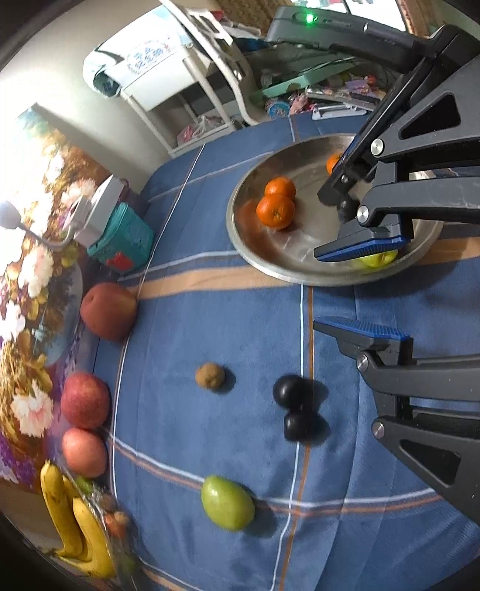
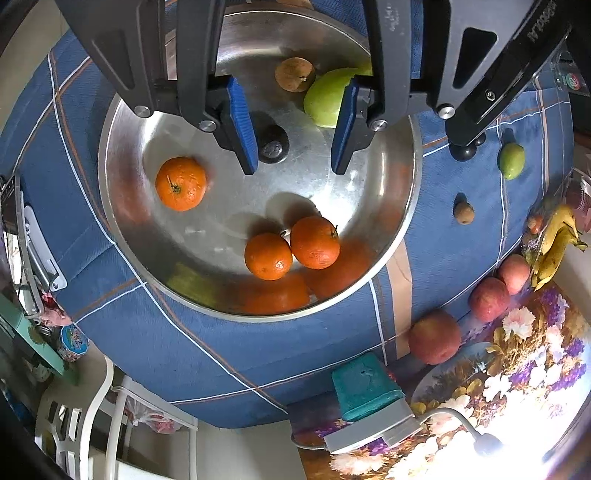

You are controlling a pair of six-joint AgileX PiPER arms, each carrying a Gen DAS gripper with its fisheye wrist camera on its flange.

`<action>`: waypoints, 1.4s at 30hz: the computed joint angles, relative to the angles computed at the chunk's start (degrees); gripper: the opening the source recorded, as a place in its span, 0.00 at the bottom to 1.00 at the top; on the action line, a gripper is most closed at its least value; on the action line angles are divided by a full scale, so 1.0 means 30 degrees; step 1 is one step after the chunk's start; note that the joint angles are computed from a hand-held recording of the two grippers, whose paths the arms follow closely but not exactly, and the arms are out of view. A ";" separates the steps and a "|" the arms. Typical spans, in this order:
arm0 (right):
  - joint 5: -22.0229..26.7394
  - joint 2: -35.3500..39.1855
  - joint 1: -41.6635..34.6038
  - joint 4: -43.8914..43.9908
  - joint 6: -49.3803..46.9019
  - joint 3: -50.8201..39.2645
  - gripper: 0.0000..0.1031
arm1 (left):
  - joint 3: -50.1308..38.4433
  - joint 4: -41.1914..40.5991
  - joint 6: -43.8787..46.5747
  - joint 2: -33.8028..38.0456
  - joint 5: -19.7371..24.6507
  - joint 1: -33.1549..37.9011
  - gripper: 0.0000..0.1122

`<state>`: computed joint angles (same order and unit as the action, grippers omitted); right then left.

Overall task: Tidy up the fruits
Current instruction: 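Open the right tool to drop the black plum into the bowl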

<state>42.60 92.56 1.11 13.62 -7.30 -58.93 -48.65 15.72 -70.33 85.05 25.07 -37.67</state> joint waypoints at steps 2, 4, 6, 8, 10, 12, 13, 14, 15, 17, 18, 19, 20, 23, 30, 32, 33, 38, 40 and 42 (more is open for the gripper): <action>-0.0013 -0.0074 0.0169 -0.0055 0.0036 -0.0048 0.41 | 0.0098 -0.0173 0.0052 -0.0235 0.0406 0.0275 0.30; -0.0017 -0.0169 0.0354 -0.0077 0.0054 -0.0049 0.41 | 0.0196 -0.0103 -0.0160 -0.0513 0.1020 0.0540 0.30; -0.0030 -0.0291 0.0597 -0.0148 0.0045 -0.0036 0.41 | 0.0489 0.0019 -0.0470 -0.0887 0.1327 0.0787 0.30; -0.0031 -0.0447 0.0818 -0.0226 0.0041 -0.0014 0.41 | 0.0725 -0.0144 -0.0666 -0.1210 0.1741 0.1151 0.30; 0.0110 -0.0545 0.0981 -0.0168 -0.0156 -0.0085 0.41 | 0.0906 -0.0113 -0.0736 -0.1422 0.2079 0.1421 0.30; 0.0135 -0.0736 0.1199 -0.0169 -0.0312 -0.0086 0.41 | 0.1060 0.0146 -0.1063 -0.1664 0.2495 0.1576 0.30; 0.0134 -0.0835 0.1315 -0.0196 -0.0317 -0.0071 0.41 | 0.1107 0.0304 -0.1248 -0.1794 0.2697 0.1618 0.30; 0.0145 -0.0923 0.1453 -0.0193 -0.0349 -0.0088 0.41 | 0.1144 0.0424 -0.1347 -0.1895 0.2818 0.1651 0.30; 0.0166 -0.0994 0.1537 -0.0154 -0.0418 -0.0098 0.41 | 0.1181 0.0617 -0.1521 -0.2036 0.2974 0.1654 0.30; 0.0180 -0.1201 0.1772 -0.0106 -0.0535 -0.0096 0.41 | 0.1138 0.0842 -0.1739 -0.2157 0.3158 0.1588 0.30; 0.0167 -0.1277 0.1878 -0.0094 -0.0587 -0.0091 0.41 | 0.1113 0.0870 -0.1754 -0.2194 0.3204 0.1550 0.30; 0.0163 -0.1304 0.1920 -0.0076 -0.0640 -0.0100 0.41 | 0.1089 0.0896 -0.1771 -0.2193 0.3253 0.1500 0.30; 0.0152 -0.1333 0.1987 -0.0050 -0.0706 -0.0101 0.41 | 0.1065 0.0914 -0.1770 -0.2184 0.3316 0.1461 0.31; 0.0140 -0.1329 0.2082 -0.0151 -0.0690 -0.0099 0.41 | 0.0843 0.0842 -0.1630 -0.1965 0.3557 0.1362 0.36; 0.0206 -0.1182 0.2034 -0.0262 -0.0539 -0.0121 0.41 | 0.0732 0.0708 -0.1578 -0.1770 0.3945 0.1352 0.60; 0.0176 -0.1119 0.2087 -0.0415 -0.0411 -0.0145 0.46 | 0.0562 0.0711 -0.1644 -0.1559 0.4422 0.1320 0.69; 0.0102 -0.1117 0.2133 -0.0560 -0.0241 -0.0123 0.52 | 0.0445 0.0687 -0.1594 -0.1399 0.4731 0.1314 0.71; -0.0403 -0.1138 0.2073 -0.0640 -0.0368 0.0139 0.77 | 0.0393 0.0488 -0.1339 -0.1145 0.4873 0.1399 0.73; -0.0490 -0.1053 0.2155 -0.0925 -0.0116 0.0198 0.78 | 0.0320 0.0643 -0.1401 -0.1093 0.5015 0.1286 0.74; -0.0465 -0.0979 0.2131 -0.0897 -0.0166 0.0202 0.78 | 0.0216 0.0843 -0.1488 -0.1001 0.5217 0.1173 0.79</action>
